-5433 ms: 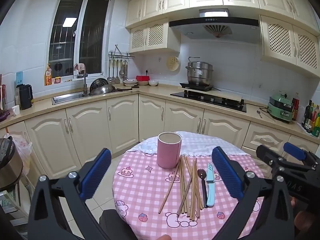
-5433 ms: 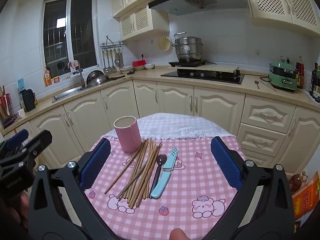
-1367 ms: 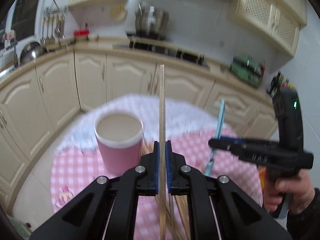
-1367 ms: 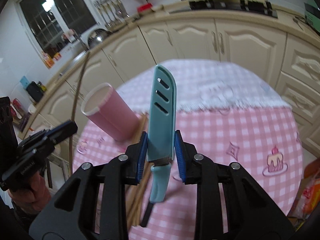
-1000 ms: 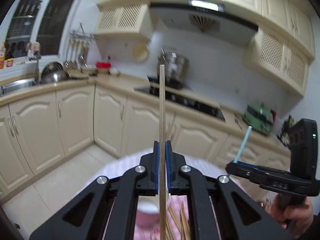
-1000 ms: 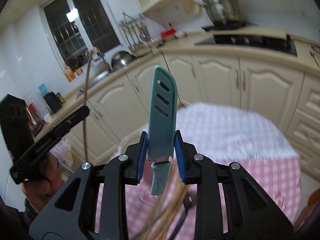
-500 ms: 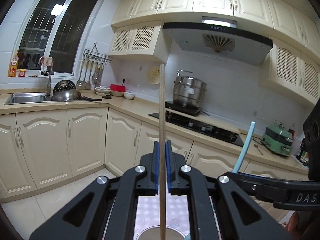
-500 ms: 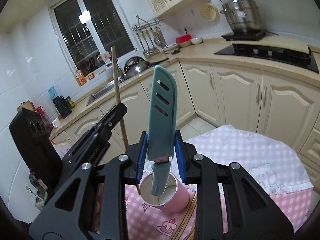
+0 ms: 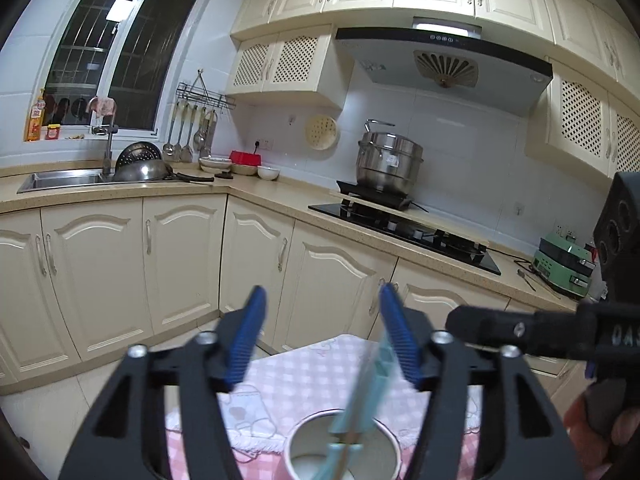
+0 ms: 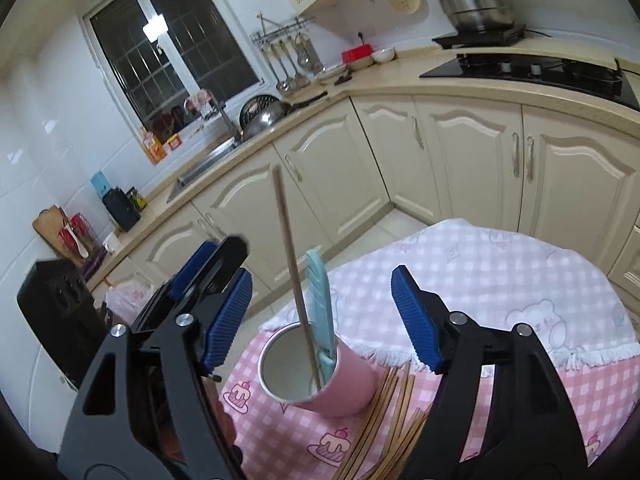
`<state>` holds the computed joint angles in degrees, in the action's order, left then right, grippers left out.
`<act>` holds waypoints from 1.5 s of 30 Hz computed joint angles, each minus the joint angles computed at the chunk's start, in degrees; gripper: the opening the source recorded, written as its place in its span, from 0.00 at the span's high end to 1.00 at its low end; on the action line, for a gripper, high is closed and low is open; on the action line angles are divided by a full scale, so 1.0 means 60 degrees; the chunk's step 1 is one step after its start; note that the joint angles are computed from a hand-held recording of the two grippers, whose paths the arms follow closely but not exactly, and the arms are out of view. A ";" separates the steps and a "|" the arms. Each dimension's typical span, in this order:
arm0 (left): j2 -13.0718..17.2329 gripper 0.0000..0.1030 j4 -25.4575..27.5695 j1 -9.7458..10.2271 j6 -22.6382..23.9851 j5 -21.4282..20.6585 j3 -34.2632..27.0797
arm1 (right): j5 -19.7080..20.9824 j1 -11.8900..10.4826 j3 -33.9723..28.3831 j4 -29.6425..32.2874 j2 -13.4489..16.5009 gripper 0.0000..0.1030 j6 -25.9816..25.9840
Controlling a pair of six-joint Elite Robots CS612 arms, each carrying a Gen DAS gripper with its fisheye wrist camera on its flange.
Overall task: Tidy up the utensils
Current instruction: 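Lower the knife and chopstick into the pink cup and open both grippers, then move both tools back to the chopsticks and dark spoon on the cloth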
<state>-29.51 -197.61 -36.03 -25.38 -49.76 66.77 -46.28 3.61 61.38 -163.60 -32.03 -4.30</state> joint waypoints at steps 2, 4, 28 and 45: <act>-0.0117 0.35 -0.0012 -0.0021 -0.0065 -0.0025 0.0198 | 0.0025 -0.0032 -0.0020 -0.0084 0.0010 0.29 0.0197; -0.0224 0.29 -0.0071 -0.0043 -0.0124 -0.0017 0.0375 | 0.0066 -0.0067 0.0026 -0.0208 -0.0008 0.25 0.0340; -0.1372 0.13 0.1153 -0.0346 -0.0735 0.0239 0.1890 | -0.0738 -0.0358 0.0993 -0.0452 -0.0538 0.07 0.0605; -0.1510 0.13 0.2386 -0.0569 -0.1141 -0.0371 0.2260 | -0.1908 -0.0500 0.1974 0.0184 -0.1014 0.07 -0.0040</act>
